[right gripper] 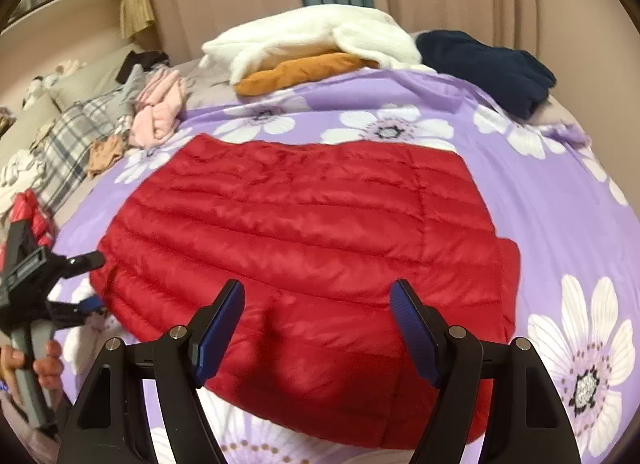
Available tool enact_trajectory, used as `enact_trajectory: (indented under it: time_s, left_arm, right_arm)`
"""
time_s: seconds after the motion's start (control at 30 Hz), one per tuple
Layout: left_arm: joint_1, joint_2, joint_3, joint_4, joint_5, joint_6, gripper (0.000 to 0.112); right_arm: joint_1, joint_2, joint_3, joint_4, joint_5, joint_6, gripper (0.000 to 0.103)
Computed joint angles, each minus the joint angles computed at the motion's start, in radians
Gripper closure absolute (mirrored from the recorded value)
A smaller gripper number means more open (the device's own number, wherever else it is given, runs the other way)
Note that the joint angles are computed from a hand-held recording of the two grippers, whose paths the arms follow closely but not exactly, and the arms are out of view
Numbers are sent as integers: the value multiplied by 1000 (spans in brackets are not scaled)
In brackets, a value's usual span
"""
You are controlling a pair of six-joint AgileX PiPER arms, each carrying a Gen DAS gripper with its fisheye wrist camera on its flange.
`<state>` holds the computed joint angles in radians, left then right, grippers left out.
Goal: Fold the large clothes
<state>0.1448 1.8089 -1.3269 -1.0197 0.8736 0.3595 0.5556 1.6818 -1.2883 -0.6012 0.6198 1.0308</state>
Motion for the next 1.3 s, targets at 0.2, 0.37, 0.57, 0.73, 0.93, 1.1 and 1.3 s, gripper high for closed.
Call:
enact_trajectory:
  time_s: [0.2,0.37,0.57,0.73,0.93,1.1,1.3]
  left_arm:
    - [11,51,-30,-32,15,21,20]
    - [26,91,-55,-56,32,21,20]
    - [22,152,-135,-45,47,-4,20]
    - [21,185,-172,-72,48,-3,17]
    - [17,227,-240,-63,61,-44,17]
    - [-12,223,-253,12,41,-53,19]
    - [-47,236,-299,126,22,-112,28]
  right_arm:
    - [0,40,-46,50,-17,-59,28]
    - [8,93,-102,73,-13,-103,28]
    - [-8,139,-165,118,-21,-141,28]
    - [-21,164,-209,135,-29,-140,28]
    - [-38,217,-247,232,-35,-208,28]
    - [-49,282,-273,296,-27,-257,28]
    - [-54,279,-270,313,-27,-279,28]
